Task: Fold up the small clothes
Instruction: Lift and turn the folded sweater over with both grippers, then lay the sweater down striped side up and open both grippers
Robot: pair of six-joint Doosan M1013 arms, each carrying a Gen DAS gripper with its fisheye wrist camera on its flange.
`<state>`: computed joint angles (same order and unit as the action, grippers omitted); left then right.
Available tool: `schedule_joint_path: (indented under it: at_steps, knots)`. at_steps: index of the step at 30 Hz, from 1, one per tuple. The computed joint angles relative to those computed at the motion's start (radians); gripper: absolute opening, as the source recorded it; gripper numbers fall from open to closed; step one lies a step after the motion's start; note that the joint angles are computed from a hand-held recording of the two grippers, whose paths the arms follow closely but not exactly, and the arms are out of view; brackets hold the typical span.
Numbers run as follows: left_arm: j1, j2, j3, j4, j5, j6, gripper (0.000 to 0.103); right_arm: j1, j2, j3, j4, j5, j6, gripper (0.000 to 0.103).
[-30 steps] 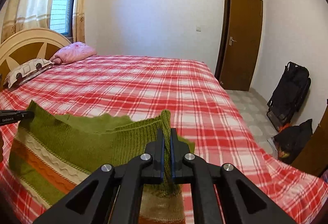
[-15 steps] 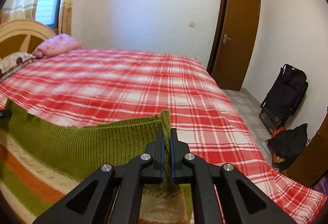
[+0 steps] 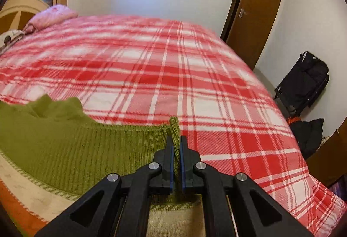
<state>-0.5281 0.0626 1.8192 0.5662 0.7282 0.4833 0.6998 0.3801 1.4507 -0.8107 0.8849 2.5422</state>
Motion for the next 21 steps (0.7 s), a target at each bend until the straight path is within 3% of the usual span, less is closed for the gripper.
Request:
schedule_joint_path:
  at_steps: [6, 8, 11, 13, 16, 21]
  knots:
    - [-0.008, 0.014, -0.017, 0.018, 0.043, 0.009, 0.017, -0.002, 0.010, -0.017, 0.032, 0.036, -0.027, 0.005]
    - [0.003, 0.005, -0.026, -0.027, 0.063, 0.036, 0.025, -0.014, -0.025, 0.007, 0.073, -0.021, -0.023, 0.005]
    - [0.000, -0.038, -0.017, 0.001, 0.092, 0.008, 0.050, -0.012, -0.116, 0.095, -0.026, -0.124, 0.199, 0.007]
    - [-0.022, -0.075, 0.006, 0.093, 0.108, -0.047, 0.072, 0.007, -0.154, 0.129, -0.107, -0.096, 0.317, 0.007]
    - [-0.056, -0.127, 0.037, 0.163, 0.138, -0.082, 0.074, 0.048, -0.210, 0.189, -0.163, -0.069, 0.408, 0.007]
    - [-0.126, -0.169, 0.077, 0.156, 0.156, -0.085, 0.074, 0.136, -0.236, 0.246, -0.134, -0.083, 0.322, 0.006]
